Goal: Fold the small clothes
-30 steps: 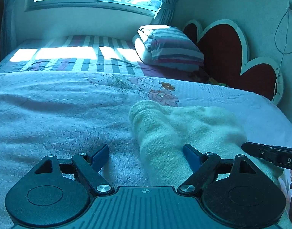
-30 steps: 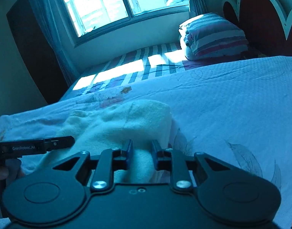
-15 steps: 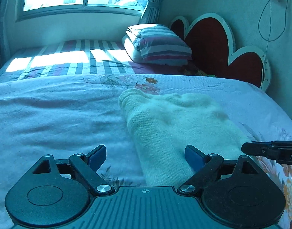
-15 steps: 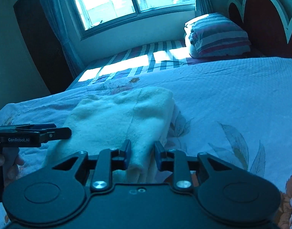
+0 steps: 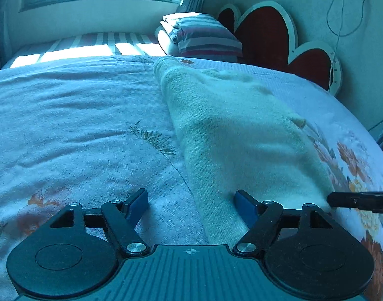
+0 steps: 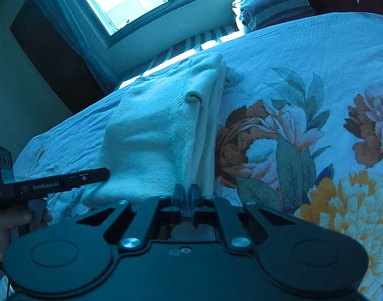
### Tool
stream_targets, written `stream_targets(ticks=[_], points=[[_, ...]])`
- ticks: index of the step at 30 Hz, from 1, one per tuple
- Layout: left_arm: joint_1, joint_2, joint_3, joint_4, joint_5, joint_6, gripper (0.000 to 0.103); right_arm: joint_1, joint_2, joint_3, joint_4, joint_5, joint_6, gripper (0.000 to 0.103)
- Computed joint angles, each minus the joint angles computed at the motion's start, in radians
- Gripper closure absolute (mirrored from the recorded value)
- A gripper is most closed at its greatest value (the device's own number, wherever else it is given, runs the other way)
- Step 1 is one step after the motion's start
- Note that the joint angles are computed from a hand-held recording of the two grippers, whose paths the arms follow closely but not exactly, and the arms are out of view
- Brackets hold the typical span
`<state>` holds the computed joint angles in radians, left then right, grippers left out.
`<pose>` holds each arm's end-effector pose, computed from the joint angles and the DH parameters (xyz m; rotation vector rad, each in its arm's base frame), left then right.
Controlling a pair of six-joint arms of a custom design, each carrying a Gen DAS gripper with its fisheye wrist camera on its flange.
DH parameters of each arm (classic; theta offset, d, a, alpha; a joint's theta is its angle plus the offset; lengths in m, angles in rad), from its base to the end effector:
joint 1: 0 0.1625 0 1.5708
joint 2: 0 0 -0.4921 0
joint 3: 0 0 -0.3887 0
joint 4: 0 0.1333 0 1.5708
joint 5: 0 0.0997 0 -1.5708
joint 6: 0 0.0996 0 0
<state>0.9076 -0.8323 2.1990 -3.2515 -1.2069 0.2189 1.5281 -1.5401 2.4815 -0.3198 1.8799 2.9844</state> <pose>-0.1955 -0.5244 0.0880 1.1239 2.5722 -0.5470 0.0917 -0.2671 0.2038 -0.0563 -2.4890 1.2301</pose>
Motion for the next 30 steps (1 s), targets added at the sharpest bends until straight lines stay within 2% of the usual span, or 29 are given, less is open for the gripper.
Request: stream_targets(ticks=[2,4,5,6,7,8,9,10,12,15,16,17,18,20,23,25,30], points=[[0.013,-0.017,-0.014,0.030,-0.031,-0.016,0.027,-0.022,0.000,0.018,-0.003,-0.016,-0.022,0.096],[0.040,-0.026,-0.030,-0.003,-0.094,-0.035,0.026,-0.063,-0.047,0.020,0.016,-0.091,-0.039,0.090],[0.051,-0.022,-0.043,-0.022,-0.119,-0.048,0.026,-0.074,-0.081,0.032,-0.013,-0.118,-0.038,0.075],[0.068,-0.016,-0.069,-0.021,-0.159,-0.071,0.026,-0.089,-0.117,0.044,-0.052,-0.147,-0.035,0.045],[0.087,-0.008,-0.098,-0.011,-0.203,-0.098,0.026,-0.115,-0.145,0.041,-0.070,-0.186,-0.034,0.029],[0.105,0.004,-0.128,-0.002,-0.239,-0.129,0.025,-0.155,-0.159,0.025,-0.051,-0.247,-0.038,0.021],[0.123,0.016,-0.159,0.020,-0.268,-0.161,0.025,-0.202,-0.161,0.006,-0.024,-0.319,-0.038,0.030],[0.141,0.029,-0.194,0.057,-0.297,-0.193,0.025,-0.255,-0.143,-0.031,0.016,-0.384,-0.016,0.034],[0.174,0.045,-0.253,0.139,-0.357,-0.229,0.025,-0.308,-0.091,-0.098,0.080,-0.437,0.009,0.045],[0.213,0.068,-0.332,0.313,-0.450,-0.253,0.025,-0.387,-0.038,-0.164,0.163,-0.570,0.021,0.046],[0.220,0.076,-0.346,0.349,-0.479,-0.246,0.024,-0.399,-0.014,-0.190,0.198,-0.587,0.016,0.044],[0.225,0.081,-0.354,0.361,-0.495,-0.228,0.021,-0.399,0.006,-0.212,0.224,-0.580,0.011,0.037],[0.232,0.086,-0.361,0.368,-0.516,-0.227,0.019,-0.399,0.024,-0.227,0.246,-0.573,0.005,0.035],[0.245,0.099,-0.375,0.373,-0.549,-0.234,0.019,-0.424,0.055,-0.247,0.288,-0.627,-0.024,0.034],[0.245,0.112,-0.391,0.388,-0.559,-0.196,0.019,-0.461,0.078,-0.266,0.322,-0.708,-0.052,0.034],[0.236,0.113,-0.397,0.395,-0.541,-0.166,0.019,-0.482,0.089,-0.276,0.335,-0.752,-0.055,0.035],[0.177,0.121,-0.390,0.367,-0.428,-0.064,0.020,-0.485,0.114,-0.317,0.382,-0.774,-0.085,0.040]])
